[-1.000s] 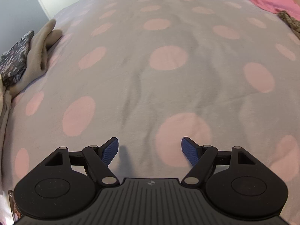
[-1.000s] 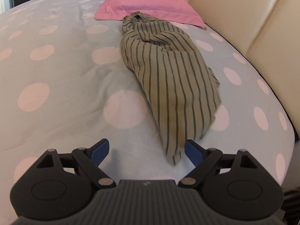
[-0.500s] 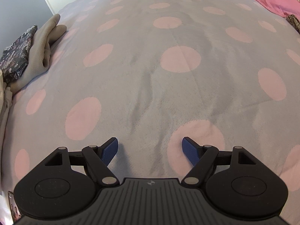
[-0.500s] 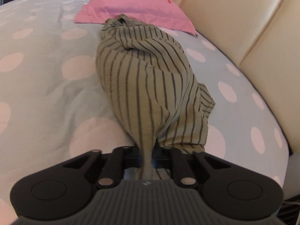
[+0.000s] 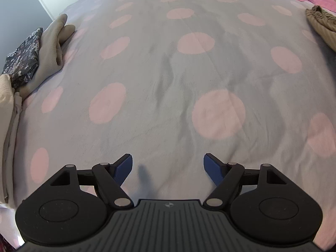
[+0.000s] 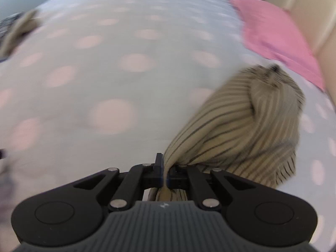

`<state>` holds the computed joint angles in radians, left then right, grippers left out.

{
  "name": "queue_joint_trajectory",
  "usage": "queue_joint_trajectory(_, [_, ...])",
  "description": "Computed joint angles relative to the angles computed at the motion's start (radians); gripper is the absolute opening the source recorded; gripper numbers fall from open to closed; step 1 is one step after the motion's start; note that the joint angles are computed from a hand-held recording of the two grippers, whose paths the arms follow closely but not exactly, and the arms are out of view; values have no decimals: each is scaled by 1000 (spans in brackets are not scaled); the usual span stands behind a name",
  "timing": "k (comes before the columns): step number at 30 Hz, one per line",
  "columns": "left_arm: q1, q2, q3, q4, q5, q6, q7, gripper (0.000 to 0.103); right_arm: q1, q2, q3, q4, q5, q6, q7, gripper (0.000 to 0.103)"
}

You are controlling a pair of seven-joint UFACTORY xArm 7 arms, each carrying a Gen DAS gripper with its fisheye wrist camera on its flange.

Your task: Fold clothes

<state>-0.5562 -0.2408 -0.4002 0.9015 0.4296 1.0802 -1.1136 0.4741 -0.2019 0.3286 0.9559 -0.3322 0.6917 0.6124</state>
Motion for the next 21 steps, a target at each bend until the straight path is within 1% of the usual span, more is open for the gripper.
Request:
queue_joint_trajectory(3, [-19,-55,-5,-26,-33,32,37,74,92,6,36,28,132,-2,-57,3])
queue_joint_trajectory(5, [-24,-98,-8,-48,-61,45,48,74,148,14,58,39,209,-9,-75,3])
queue_joint_trajectory(7, [-26,-140,-13,-67,-89,60,59,74,197,24,79,44,269,-20,-78,3])
queue_joint_trajectory(10, [-28,-191,-28,-87,-126,81,74,74,266,43,112,47,336,-41,-48,3])
queue_joint_trajectory(12, [-31,-214,-39,-97,-146,87,84,74,311,55,119,44,396,-73,-68,3])
queue_joint_trajectory(15, [-35,-237,-51,-112,-173,77,95,74,351,63,127,44,416,-81,-93,3])
queue_joint_trajectory(17, [-37,-254,-55,-127,-189,51,96,73,350,54,129,46,378,-45,-63,5])
queue_joint_trajectory(18, [-38,-262,-58,-134,-194,38,97,71,347,48,126,47,366,-27,-56,9])
queue_joint_trajectory(20, [-38,-258,-72,-126,-189,35,111,68,340,37,122,50,344,10,-41,14])
queue_joint_trajectory(21, [-37,-254,-79,-119,-184,36,117,68,336,32,121,52,333,28,-35,22])
